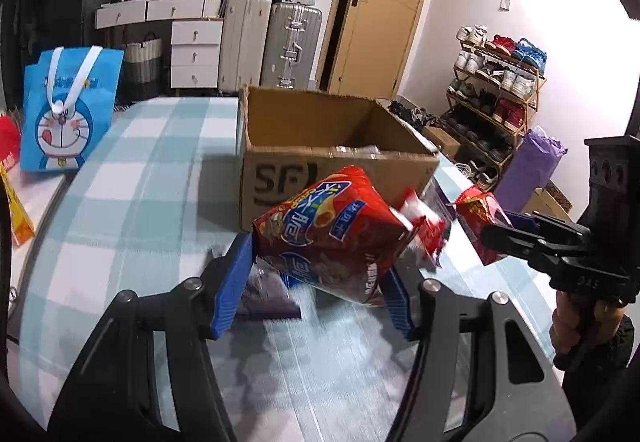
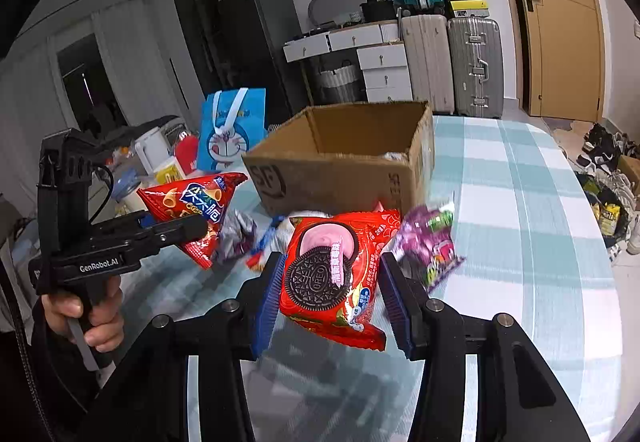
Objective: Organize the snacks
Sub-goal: 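Carry both packets into the SF box and open both grippers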
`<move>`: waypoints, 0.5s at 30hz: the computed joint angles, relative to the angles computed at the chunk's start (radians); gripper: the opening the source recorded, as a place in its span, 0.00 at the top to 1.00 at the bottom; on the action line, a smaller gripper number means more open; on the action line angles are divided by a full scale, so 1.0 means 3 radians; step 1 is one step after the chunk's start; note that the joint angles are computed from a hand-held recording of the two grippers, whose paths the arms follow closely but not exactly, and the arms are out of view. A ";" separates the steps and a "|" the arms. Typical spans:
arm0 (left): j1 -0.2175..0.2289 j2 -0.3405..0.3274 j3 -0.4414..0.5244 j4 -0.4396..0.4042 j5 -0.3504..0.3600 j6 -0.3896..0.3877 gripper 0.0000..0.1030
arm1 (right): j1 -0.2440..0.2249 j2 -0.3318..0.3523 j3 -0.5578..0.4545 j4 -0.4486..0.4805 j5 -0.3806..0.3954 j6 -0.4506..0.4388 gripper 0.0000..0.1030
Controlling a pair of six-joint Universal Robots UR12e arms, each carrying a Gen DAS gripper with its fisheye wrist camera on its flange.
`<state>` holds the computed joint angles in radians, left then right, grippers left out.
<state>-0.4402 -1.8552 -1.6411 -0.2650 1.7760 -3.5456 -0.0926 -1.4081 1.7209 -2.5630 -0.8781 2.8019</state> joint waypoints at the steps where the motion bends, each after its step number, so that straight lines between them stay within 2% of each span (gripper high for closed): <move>1: 0.0010 -0.0021 0.0040 -0.0009 0.0009 -0.0002 0.44 | 0.0007 0.0015 -0.0023 -0.0016 0.0008 0.0017 0.53; 15: 0.0118 -0.0247 0.0530 -0.0184 0.0024 0.0082 0.44 | 0.0090 0.0241 -0.0383 -0.0101 -0.0046 0.0269 0.53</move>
